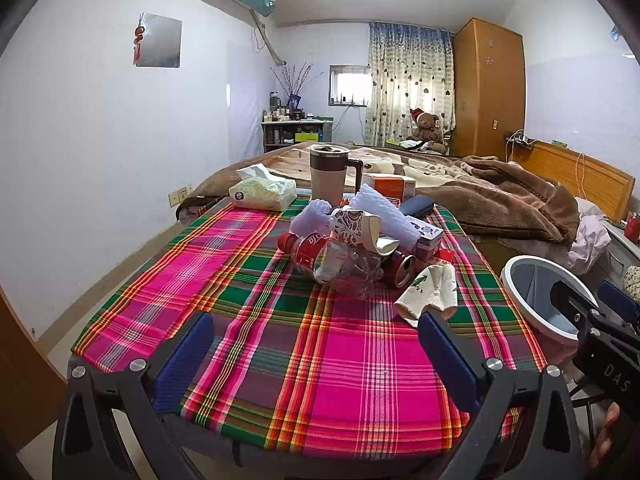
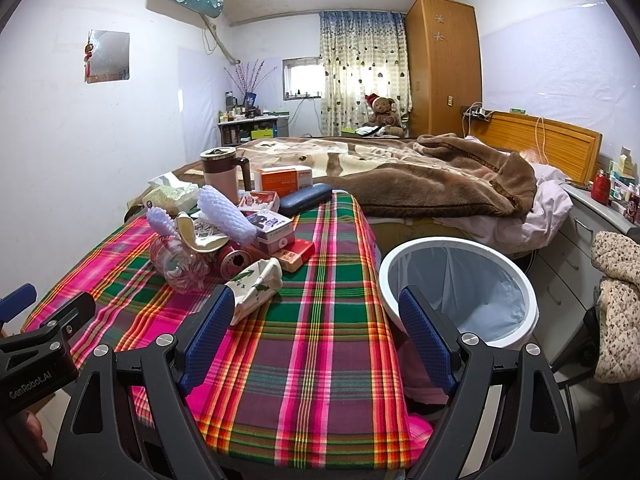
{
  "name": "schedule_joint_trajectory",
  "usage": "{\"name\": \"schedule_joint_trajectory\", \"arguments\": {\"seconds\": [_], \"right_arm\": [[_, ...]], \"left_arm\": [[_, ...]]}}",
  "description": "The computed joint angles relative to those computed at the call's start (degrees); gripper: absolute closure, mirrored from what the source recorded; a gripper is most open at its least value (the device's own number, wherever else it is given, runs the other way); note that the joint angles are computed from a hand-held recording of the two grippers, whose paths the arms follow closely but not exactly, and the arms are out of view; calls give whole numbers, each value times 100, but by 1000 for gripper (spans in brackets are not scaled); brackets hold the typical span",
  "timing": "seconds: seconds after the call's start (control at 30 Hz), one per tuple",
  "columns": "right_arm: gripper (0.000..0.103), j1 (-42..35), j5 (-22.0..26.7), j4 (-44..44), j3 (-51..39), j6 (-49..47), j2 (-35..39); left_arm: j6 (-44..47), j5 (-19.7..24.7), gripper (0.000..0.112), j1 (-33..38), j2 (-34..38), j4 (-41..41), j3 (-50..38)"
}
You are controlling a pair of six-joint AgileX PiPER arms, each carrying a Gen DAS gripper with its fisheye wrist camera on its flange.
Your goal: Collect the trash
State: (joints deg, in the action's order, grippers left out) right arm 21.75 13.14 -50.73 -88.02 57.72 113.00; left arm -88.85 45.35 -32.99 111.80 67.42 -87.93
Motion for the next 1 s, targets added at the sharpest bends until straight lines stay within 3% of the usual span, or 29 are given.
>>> {"name": "schedule_joint_trajectory", "arguments": {"seconds": [1.0], "right_arm": [[17,-8,23,16,-10,-36,-3]], "left_arm": [[-10,-17,9,26,-27,-12,36]]}}
